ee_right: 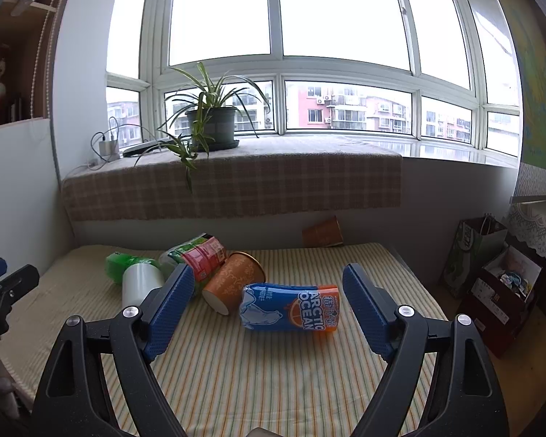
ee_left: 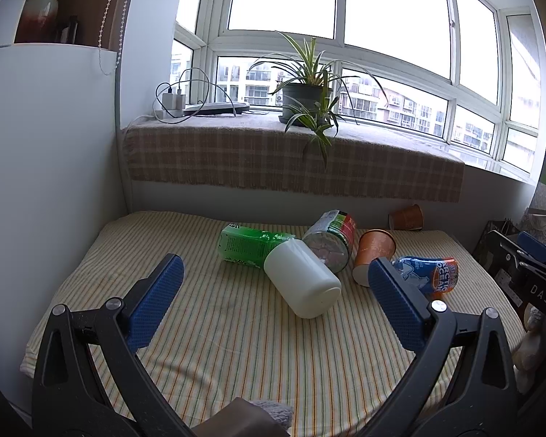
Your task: Flip cup upright
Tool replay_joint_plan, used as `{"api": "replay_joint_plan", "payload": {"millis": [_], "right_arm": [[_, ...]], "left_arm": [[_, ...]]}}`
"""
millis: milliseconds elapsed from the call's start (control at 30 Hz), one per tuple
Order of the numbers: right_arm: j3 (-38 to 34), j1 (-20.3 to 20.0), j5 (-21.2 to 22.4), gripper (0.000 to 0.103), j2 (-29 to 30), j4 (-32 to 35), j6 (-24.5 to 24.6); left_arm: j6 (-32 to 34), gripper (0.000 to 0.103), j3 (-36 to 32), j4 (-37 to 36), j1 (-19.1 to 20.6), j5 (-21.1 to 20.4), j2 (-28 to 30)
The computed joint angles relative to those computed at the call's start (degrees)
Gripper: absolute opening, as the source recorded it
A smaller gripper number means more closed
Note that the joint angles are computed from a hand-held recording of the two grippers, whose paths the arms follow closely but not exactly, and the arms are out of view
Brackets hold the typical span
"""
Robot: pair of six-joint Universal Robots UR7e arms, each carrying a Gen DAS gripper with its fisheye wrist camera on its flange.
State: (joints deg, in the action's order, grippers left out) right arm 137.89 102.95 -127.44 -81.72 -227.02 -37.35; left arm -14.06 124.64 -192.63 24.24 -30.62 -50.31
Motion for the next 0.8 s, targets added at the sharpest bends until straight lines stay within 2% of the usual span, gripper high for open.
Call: {"api": "replay_joint_plan", "payload": {"millis": [800], "right_arm": [[-0.1,-0.6,0.8,0.084,-0.1,2.4,2.4]], "left_arm": [[0.2,0.103,-0.1,0.4,-0.2,0.6,-0.4]]}}
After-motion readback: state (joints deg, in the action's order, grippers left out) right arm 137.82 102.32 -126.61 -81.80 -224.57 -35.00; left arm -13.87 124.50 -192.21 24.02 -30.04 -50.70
